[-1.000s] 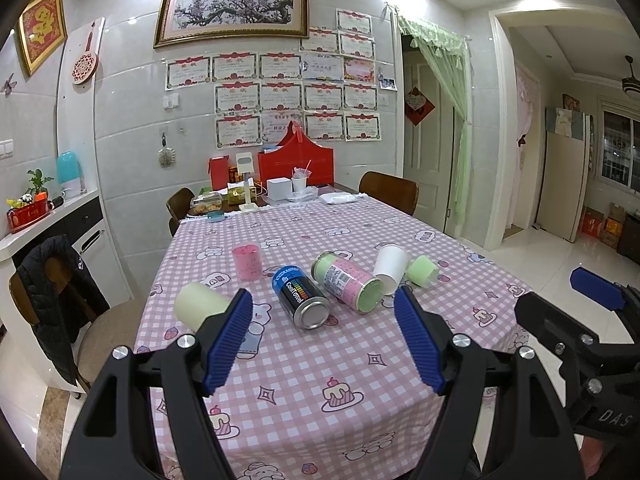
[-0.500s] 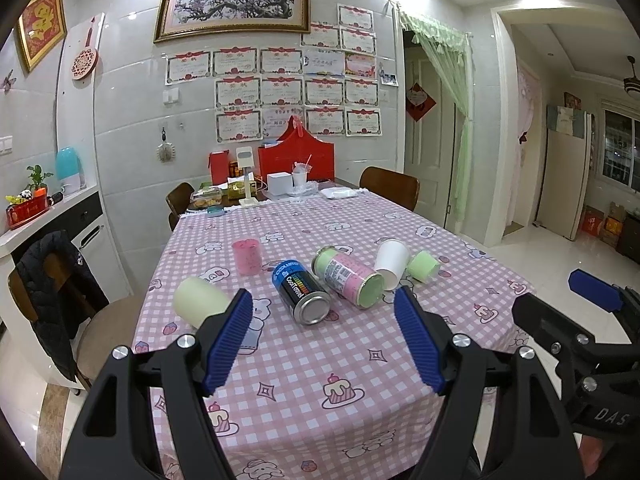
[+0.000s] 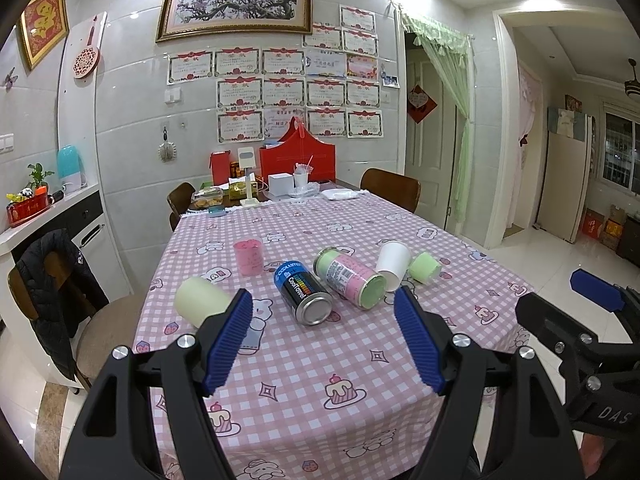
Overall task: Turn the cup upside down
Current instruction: 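Move the left gripper toward the light green cup lying on its side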
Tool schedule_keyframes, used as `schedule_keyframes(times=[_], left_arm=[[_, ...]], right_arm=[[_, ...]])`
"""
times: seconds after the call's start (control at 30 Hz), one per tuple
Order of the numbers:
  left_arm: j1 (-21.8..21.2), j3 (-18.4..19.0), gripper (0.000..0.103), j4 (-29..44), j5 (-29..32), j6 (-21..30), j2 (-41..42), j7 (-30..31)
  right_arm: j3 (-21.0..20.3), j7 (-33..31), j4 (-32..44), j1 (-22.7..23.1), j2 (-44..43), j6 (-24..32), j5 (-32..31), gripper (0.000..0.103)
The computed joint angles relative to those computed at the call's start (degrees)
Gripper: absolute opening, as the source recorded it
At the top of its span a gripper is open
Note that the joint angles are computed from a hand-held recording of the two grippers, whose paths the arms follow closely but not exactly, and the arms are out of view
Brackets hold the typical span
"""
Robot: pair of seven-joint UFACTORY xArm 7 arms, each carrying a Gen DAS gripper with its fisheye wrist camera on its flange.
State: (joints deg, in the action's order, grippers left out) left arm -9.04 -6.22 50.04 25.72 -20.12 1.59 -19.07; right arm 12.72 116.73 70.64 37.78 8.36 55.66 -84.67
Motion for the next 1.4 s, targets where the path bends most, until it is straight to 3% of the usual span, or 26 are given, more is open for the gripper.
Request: schedule_keyframes(times=[0.6,0.8,0.9,1.03,1.13,1.27,1.33,1.4], left_arm=[[1.4,-0.1,0.072,0.7,4.3,0.1,0.6,-3.8],[4.0,-2.3,0.072,3.7,11.1,1.8,2.6,-9.8],[7.4,-5.6,0.072,6.3,16.9,3.0,4.5,-14.7],[11.9,-11.4,0.072,9.2,19.6,5.4,7.2,-16.3],[20.7,-22.4,0.072,12.3,22.1,9.3,10.7,-16.6],[26.5,-32.7,0.072,16.1,18.7,15.7,16.2,-11.3],[26.9,-35.1,0.072,18.0,16.6,18.4,18.9,-8.6],[24.4,-34.6,0.072,20.5,15.1,20.7,21.2,-7.1]], right_arm=[[-0.1,-0.8,0.4,0.3,0.3,0.0,0.5,0.095],[-0.4,-0.8,0.5,-0.1,0.4,-0.7,1.1,0.095],[-0.8,-0.7,0.1,-0.9,0.3,-1.9,1.6,0.095],[-1.4,-0.4,-0.7,-2.1,0.1,-3.7,2.4,0.095],[-1.9,0.4,-1.8,-3.4,-0.2,-5.3,3.2,0.095],[-2.5,1.3,-3.8,-5.2,-1.0,-7.4,4.1,0.095],[-2.7,1.8,-4.8,-6.2,-1.4,-8.4,4.6,0.095],[-3.1,2.2,-6.0,-7.5,-1.9,-9.8,4.7,0.095]])
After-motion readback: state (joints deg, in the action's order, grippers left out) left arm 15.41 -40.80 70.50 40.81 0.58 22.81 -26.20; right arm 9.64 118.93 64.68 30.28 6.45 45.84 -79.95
